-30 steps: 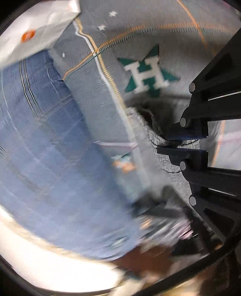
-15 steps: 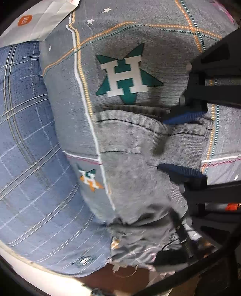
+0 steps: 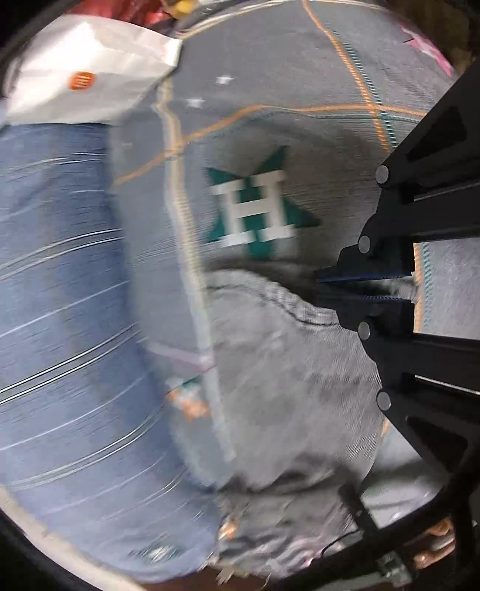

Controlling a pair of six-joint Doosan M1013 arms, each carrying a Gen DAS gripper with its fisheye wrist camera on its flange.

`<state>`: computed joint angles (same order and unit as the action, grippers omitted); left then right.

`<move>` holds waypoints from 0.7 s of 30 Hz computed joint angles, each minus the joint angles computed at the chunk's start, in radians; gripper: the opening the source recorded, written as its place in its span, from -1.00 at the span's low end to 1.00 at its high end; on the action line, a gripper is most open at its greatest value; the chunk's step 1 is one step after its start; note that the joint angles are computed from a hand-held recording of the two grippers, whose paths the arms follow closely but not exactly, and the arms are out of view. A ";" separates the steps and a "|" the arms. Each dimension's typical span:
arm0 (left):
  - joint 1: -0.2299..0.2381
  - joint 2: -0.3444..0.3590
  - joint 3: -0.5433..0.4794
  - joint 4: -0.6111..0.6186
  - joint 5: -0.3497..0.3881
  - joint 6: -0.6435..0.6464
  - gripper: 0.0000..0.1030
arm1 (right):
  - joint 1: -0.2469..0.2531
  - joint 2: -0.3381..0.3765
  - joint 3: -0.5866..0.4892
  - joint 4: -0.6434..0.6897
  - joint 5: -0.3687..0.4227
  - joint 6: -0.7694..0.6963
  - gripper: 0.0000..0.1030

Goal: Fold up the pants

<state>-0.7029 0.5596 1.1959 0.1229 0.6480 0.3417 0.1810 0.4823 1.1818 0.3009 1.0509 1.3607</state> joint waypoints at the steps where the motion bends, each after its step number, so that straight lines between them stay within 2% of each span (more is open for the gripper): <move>1: 0.001 -0.007 0.001 0.020 0.000 -0.002 -0.25 | -0.003 -0.007 0.008 0.023 -0.024 0.000 -0.84; 6: 0.023 -0.042 -0.001 0.085 0.012 -0.037 -0.21 | 0.008 -0.031 0.041 0.121 -0.096 -0.074 -0.84; 7: 0.028 -0.053 0.005 0.113 0.022 -0.057 -0.18 | 0.010 -0.036 0.046 0.147 -0.108 -0.097 -0.83; 8: 0.034 -0.062 0.004 0.146 0.040 -0.073 -0.05 | 0.014 -0.042 0.051 0.179 -0.119 -0.127 -0.78; 9: 0.040 -0.064 -0.002 0.179 0.059 -0.087 0.12 | 0.021 -0.042 0.052 0.200 -0.128 -0.143 -0.53; 10: 0.045 -0.070 -0.002 0.214 0.078 -0.102 0.21 | 0.026 -0.048 0.060 0.225 -0.135 -0.172 -0.25; 11: 0.051 -0.075 -0.003 0.243 0.102 -0.113 0.30 | 0.037 -0.054 0.062 0.216 -0.146 -0.177 0.47; 12: 0.057 -0.081 0.003 0.253 0.110 -0.123 0.30 | 0.057 -0.065 0.069 0.172 -0.189 -0.154 0.82; 14: 0.070 -0.110 0.057 0.286 0.076 -0.199 0.30 | 0.074 -0.083 0.089 0.187 -0.240 -0.199 0.81; 17: 0.084 -0.159 0.163 0.363 0.042 -0.402 0.30 | 0.080 -0.074 0.080 0.346 -0.199 -0.299 0.81; 19: 0.102 -0.175 0.207 0.333 0.034 -0.476 0.30 | 0.090 -0.056 0.062 0.429 -0.147 -0.348 0.81; 21: 0.126 -0.191 0.245 0.271 -0.001 -0.503 0.30 | 0.112 -0.015 0.013 0.484 -0.063 -0.356 0.81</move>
